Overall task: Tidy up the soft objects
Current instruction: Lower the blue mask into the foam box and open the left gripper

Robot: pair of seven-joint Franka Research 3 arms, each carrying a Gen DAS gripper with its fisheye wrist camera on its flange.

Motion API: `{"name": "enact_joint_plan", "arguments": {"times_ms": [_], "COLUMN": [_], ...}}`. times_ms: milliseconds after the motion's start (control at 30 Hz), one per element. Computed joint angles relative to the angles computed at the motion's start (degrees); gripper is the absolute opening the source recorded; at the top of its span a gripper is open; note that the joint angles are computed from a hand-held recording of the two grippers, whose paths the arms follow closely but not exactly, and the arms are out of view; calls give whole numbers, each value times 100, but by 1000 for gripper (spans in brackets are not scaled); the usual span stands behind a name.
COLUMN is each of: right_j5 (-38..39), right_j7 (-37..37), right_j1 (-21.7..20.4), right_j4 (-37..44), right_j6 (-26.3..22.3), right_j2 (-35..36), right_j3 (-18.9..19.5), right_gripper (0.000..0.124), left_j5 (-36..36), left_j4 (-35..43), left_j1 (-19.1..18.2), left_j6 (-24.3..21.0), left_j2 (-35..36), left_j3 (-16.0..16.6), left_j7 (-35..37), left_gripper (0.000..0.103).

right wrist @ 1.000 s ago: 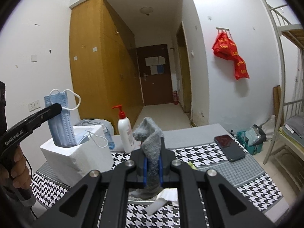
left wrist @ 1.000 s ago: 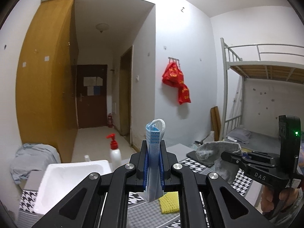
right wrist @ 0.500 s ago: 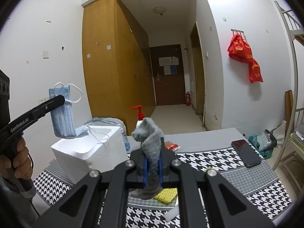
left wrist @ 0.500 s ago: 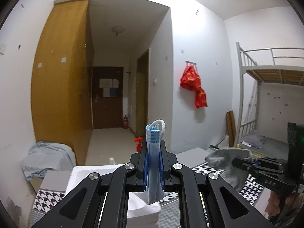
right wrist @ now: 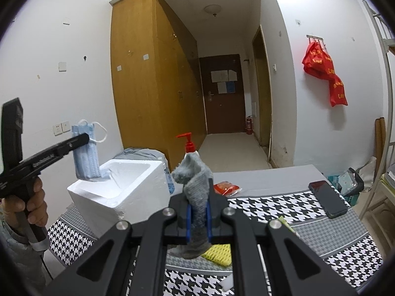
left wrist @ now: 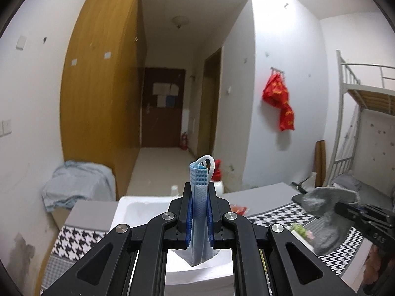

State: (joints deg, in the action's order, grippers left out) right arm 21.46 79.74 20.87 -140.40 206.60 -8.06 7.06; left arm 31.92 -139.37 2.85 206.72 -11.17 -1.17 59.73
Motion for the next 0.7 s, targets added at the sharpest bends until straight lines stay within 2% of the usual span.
{"name": "enact_joint_plan", "arguments": {"times_ms": [67,133,167,200,233,267,300,333,433,567,700], "right_j5": [112,147,255,384,502,629,737,789,1003,989,905], "right_j7": [-111,-127,-217,-326,-426,-526,-603,-644,-876,-906,-937], "right_j1": [-25,-21,-42,-63,-76,-83,-81,-66,-42,48,116], "right_j4": [-8,-14,13,45,77,110,140,159,246,362,519], "right_j6": [9,33,27,12,-2,-12,-24,-28,-54,-113,-188], "right_j2": [-12,-17,-3,12,26,45,59,70,113,181,280], "right_j3": [56,62,111,163,202,243,269,272,327,272,253], "right_gripper": [12,12,12,12,12,12,12,12,12,12,12], "left_j5": [129,116,128,268,285,43,-362,-625,-194,-454,-1208], "left_j4": [64,93,109,148,143,89,-1,-65,-62,-217,-435], "left_j1": [-39,-2,4,-32,-6,90,218,279,132,255,467], "left_j6": [-35,-114,-169,-202,-189,-153,-79,-9,64,128,245], "left_j2": [77,122,134,165,182,176,158,142,130,11,-128], "left_j3": [87,77,75,147,163,45,-137,-227,69,-55,-340], "left_j7": [-136,-179,-196,-302,-322,-173,83,236,-141,118,666], "left_gripper": [10,16,29,49,60,80,89,90,92,96,100]}}
